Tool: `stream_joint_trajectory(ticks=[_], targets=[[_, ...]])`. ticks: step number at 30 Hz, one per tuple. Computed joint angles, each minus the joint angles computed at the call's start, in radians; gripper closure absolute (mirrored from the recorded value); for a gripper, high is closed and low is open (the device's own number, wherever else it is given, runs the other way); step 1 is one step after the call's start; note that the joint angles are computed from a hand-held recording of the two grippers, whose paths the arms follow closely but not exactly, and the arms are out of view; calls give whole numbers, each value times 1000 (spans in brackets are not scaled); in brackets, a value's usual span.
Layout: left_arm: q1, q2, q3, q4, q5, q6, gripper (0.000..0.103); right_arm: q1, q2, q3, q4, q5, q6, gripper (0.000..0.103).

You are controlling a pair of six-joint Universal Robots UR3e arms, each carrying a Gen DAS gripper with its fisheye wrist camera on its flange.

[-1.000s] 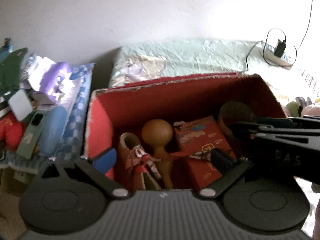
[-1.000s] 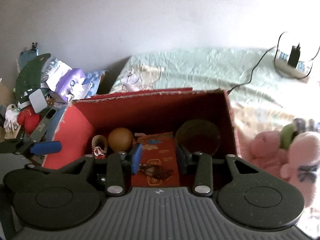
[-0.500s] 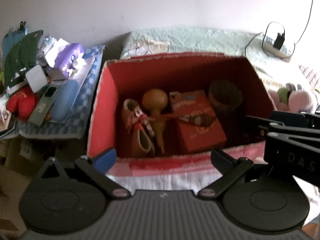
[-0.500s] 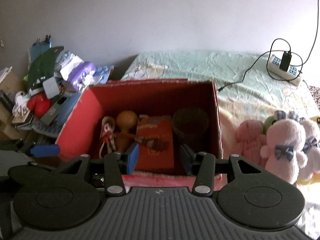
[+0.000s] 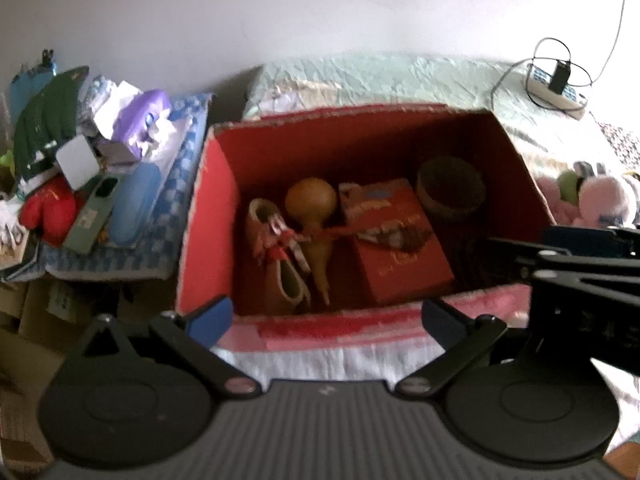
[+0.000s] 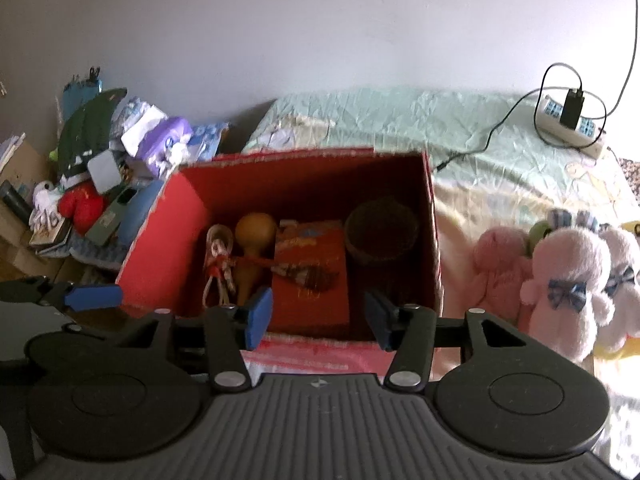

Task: Organize objects

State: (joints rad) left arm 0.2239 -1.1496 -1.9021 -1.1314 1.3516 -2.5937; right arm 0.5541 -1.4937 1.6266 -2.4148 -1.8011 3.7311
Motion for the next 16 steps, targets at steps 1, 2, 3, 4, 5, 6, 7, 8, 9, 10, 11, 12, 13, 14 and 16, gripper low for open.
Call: stream_joint_trajectory(ticks=[1,2,3,4,5,6,7,8,9,10,11,12,13,14,16], targets=[[-1,-14,5,15,-3,-3,2,-1,6,-5,-9,-7,0,47],[-2,-27,7,34,-8,-4,2,-2,15,-11,-16,-17,1,44],[-6,-42,8,57,-6,-7,2,-2,24,-17,-20,-26,2,43],[-12,-59,11,79,-4,-11,2,-5,34,-24,-27,-32,1,43],[-16,-76,15,97,-4,-15,2,-8,43,-24,-42,-37,3,43],[-20,-94,22,111,-5,-17,2,-10,51,-27,-49,-40,7,43],[-25,-110,26,125,-3,-16,2,-13,59,-32,-52,-42,9,43],[-30,-123,28,144,-1,-14,2,-16,69,-40,-53,-43,9,43],[-30,-133,25,164,-4,-8,2,-17,76,-47,-52,-46,11,43],[-31,-144,27,177,-5,-5,2,-17,84,-54,-50,-50,13,43],[-30,-157,34,179,-11,-2,3,-17,91,-60,-49,-55,16,43],[-20,-171,47,167,-31,7,5,-19,98,-65,-50,-58,18,43],[-12,-182,55,164,-47,9,7,-20,104,-70,-51,-62,22,43],[-12,-192,55,181,-47,1,8,-19,112,-79,-50,-69,29,43],[-18,-211,55,215,-38,-12,8,-21,125,-93,-47,-76,34,43]])
